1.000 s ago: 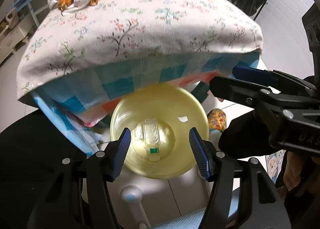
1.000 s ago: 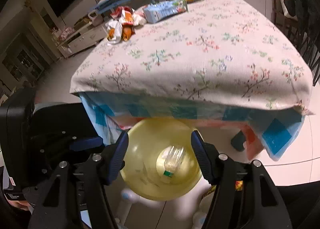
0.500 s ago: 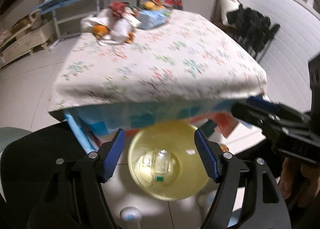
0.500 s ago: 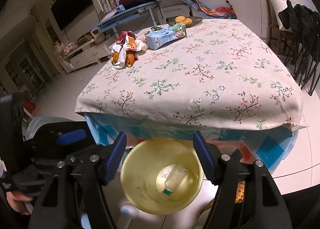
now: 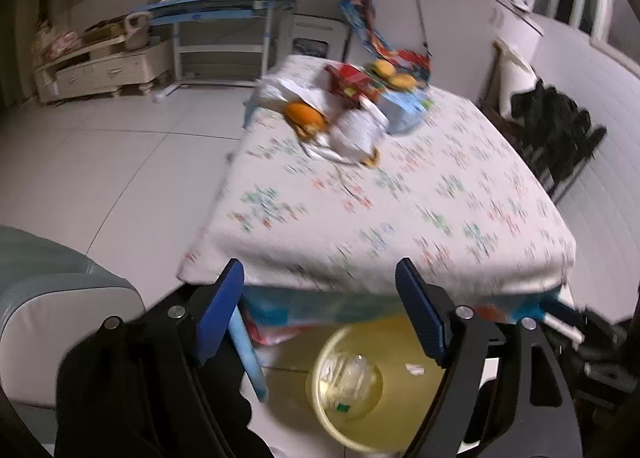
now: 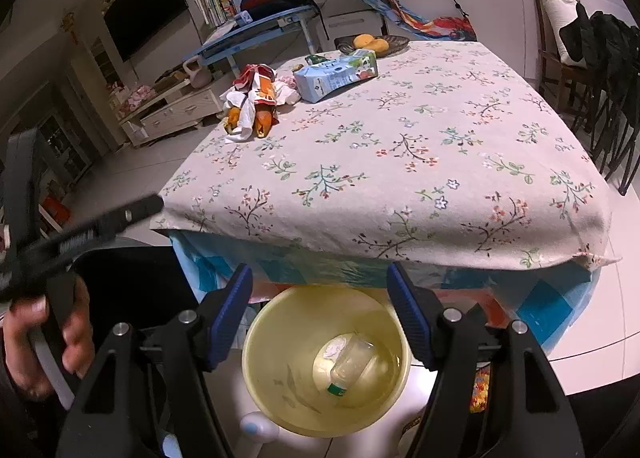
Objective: Collect trash
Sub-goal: 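Raise both open tools out of the bucket toward the table, then reach the right tool to a white tissue while the left tool reaches the orange peel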
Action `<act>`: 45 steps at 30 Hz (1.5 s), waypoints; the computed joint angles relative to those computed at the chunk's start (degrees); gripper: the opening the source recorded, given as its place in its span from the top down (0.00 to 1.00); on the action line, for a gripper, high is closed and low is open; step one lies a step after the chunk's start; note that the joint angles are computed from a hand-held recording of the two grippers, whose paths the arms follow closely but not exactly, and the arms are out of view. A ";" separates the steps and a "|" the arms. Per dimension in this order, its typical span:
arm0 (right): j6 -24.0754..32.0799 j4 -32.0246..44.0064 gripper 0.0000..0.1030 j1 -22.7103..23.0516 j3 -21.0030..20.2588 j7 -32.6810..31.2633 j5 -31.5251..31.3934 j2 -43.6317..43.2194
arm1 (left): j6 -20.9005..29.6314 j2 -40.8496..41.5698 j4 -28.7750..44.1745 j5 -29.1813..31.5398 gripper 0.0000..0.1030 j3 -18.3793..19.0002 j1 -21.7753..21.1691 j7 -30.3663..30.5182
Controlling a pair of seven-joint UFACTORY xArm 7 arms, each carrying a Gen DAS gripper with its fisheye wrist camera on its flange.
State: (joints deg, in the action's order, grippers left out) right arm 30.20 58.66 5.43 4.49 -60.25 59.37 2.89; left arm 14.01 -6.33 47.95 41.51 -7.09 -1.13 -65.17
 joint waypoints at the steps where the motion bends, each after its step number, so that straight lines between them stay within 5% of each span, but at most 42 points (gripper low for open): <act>1: 0.11 0.02 0.35 -0.02 0.00 -0.05 -0.02 0.04 | -0.36 0.45 0.44 -0.07 0.26 0.31 0.32 -0.26; 10: 1.21 5.54 0.35 0.58 1.52 -2.38 2.54 3.22 | -2.16 5.45 6.27 6.20 0.25 3.61 0.94 -6.45; 17: 0.51 18.99 0.35 1.64 5.54 2.81 -2.20 13.65 | -3.75 6.07 6.97 15.83 0.21 6.44 1.00 -19.48; 22: -1.44 29.36 0.40 2.87 8.49 8.25 -8.95 21.73 | -4.20 6.43 7.39 19.01 0.20 6.75 1.02 -22.66; 28: -2.15 41.74 0.50 5.61 8.58 19.47 -19.29 31.25 | -5.30 7.86 8.36 17.20 0.18 7.68 0.71 -20.77; 30: -1.53 43.57 0.60 5.46 8.94 21.86 -21.77 32.72 | -5.64 8.23 8.59 16.56 0.18 8.07 0.57 -20.33; 32: -1.02 44.36 0.83 4.92 9.81 23.06 -23.87 33.46 | -5.83 8.78 8.98 15.57 0.18 8.43 0.34 -19.57; 34: -0.51 44.25 0.96 3.54 11.30 23.13 -25.09 33.62 | -6.09 9.53 9.58 14.45 0.18 8.87 0.09 -18.65; 38: 0.91 43.36 0.98 1.11 12.94 21.83 -25.90 33.11 | -6.46 11.87 11.31 8.61 0.17 9.54 -0.65 -12.89; 45: 3.68 39.43 0.98 -4.62 12.17 19.27 -23.59 28.67 | -4.32 18.30 17.75 -7.10 0.17 8.27 -1.16 6.04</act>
